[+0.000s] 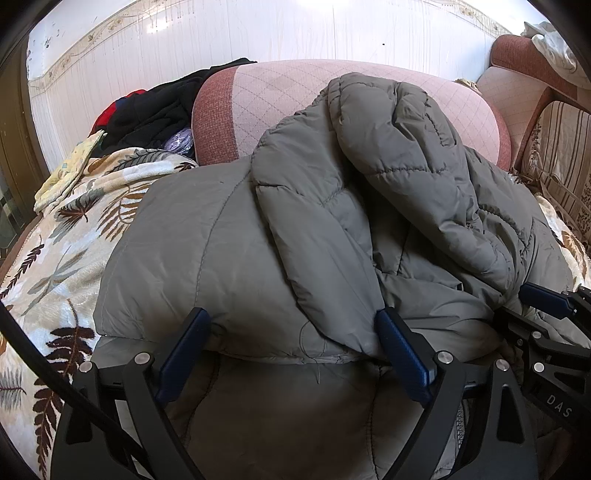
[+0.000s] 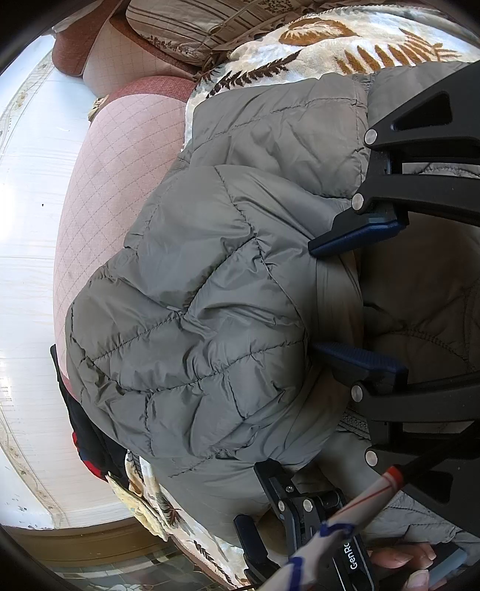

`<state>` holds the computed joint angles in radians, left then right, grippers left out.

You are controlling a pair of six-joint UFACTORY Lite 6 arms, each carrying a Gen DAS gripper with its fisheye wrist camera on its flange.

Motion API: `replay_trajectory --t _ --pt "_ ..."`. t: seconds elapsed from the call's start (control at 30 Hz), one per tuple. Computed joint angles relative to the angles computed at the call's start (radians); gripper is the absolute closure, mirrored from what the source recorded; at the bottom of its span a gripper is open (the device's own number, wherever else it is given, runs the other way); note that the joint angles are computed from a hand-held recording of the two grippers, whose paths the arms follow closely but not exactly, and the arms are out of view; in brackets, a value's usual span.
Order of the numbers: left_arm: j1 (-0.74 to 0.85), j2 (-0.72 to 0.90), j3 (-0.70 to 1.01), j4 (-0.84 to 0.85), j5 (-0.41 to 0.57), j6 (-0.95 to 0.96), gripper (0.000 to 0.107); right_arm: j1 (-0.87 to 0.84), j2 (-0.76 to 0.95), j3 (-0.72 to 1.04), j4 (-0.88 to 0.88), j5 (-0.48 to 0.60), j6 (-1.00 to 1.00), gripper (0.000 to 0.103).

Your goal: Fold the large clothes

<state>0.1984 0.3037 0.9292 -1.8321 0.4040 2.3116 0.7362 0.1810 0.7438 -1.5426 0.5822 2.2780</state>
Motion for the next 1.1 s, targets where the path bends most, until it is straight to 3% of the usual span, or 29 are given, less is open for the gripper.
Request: replay_trajectory --t 1.1 --pt "-0.006 -0.003 -0.002 -0.008 -0.008 0.004 0.013 0.006 0.011 0.014 0.014 0.006 -0.01 0.046"
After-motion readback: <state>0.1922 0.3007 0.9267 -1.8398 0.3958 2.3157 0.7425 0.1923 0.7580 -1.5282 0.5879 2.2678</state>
